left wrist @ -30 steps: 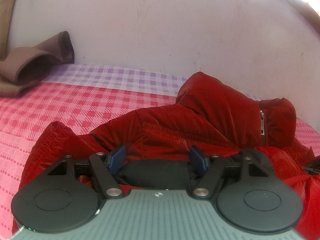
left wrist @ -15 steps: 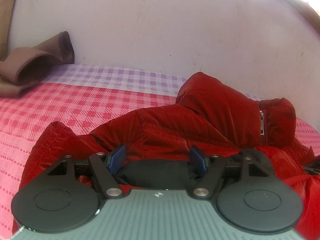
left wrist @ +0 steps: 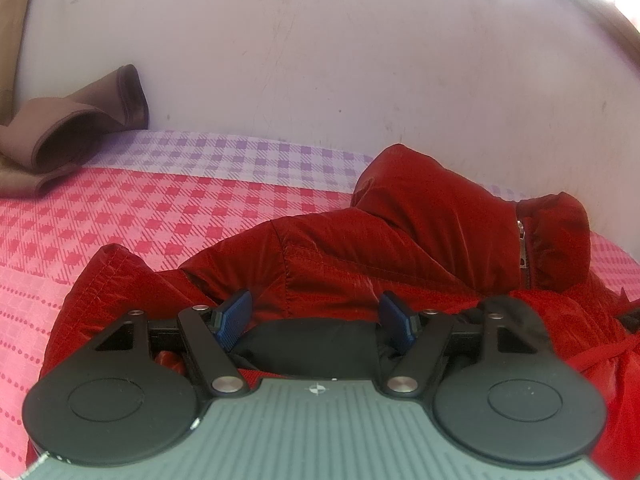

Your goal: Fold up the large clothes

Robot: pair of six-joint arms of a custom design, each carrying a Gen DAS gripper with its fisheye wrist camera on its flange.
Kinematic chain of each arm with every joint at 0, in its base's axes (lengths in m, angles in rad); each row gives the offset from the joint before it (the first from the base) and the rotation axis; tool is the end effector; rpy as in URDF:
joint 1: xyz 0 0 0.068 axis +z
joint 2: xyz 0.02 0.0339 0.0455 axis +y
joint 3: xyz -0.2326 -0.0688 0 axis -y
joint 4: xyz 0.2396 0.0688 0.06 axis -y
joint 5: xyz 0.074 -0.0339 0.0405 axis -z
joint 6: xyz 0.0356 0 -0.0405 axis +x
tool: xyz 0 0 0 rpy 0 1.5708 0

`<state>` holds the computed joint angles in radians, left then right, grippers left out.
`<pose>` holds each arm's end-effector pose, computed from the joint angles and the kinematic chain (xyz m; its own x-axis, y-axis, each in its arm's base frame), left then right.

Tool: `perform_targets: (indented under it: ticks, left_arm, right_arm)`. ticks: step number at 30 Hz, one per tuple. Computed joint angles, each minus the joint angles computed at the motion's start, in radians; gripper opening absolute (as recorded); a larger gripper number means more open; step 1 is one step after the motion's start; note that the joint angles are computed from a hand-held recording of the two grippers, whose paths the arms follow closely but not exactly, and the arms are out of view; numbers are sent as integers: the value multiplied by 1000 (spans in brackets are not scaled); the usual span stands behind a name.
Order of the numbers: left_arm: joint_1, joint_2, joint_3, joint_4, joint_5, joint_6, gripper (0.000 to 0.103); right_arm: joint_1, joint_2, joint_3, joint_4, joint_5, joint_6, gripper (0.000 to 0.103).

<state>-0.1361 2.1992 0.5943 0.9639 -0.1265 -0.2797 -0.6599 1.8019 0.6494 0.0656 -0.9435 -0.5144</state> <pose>0.2940 -0.0357 -0.0052 -0.5789 -0.1971 -0.7912 -0.1305 0.9802 -0.1488 0.2307 -0.1425 0.0613 -0.6395 0.1307 -0.7576 -0.2899 0.8717 0.3950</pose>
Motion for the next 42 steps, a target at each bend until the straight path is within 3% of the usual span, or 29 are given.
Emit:
perform_targets:
  ticks: [4,10,12,16,18,21,24,27,29,31,35,38,42]
  left_arm:
    - [-4,-1,0,1,-6,1,71]
    - [-4,-4,-5,4,-5,1,71]
    - [-4,-5,-4,4,-4,0,71]
    - [-4,-1,-6,15,-4,-4,71]
    - [-5,-5,-5,8,-6,-5,71]
    - [3,-22,-8,-14,18,-9,71]
    - [54,-109,-56,-54,116,-10,71]
    - [163,-241,-191,10,273,-56,83]
    - [251,-388,-272,-47,342,-79,102]
    - [351,-528,-323,-144,419,-17,103]
    - [550,-702,-340,-427,578,261,103]
    - [667,-625,-304,-535,671,403,103]
    - [743,-441,-250,-563,801,533,103]
  right_arm:
    - [-64,71,18,0,42,-97,13]
    - [-89,287,131,63,0,5,0]
    - [-111,377,227,-28,-61,29,0]
    - [-109,356,199,-20,-46,-4,0]
    - [-99,325,126,86,-30,16,0]
    - [-52,232,-71,388,69,42,0]
    - [-5,198,-173,569,157,49,0]
    - [-9,200,-164,553,151,48,0]
    - [-15,203,-153,533,138,50,0]
    - [-23,205,-150,525,126,51,0]
    - [-19,202,-164,551,129,59,0]
    - [-26,198,-171,553,119,58,0]
    - [-26,196,-181,570,121,58,0]
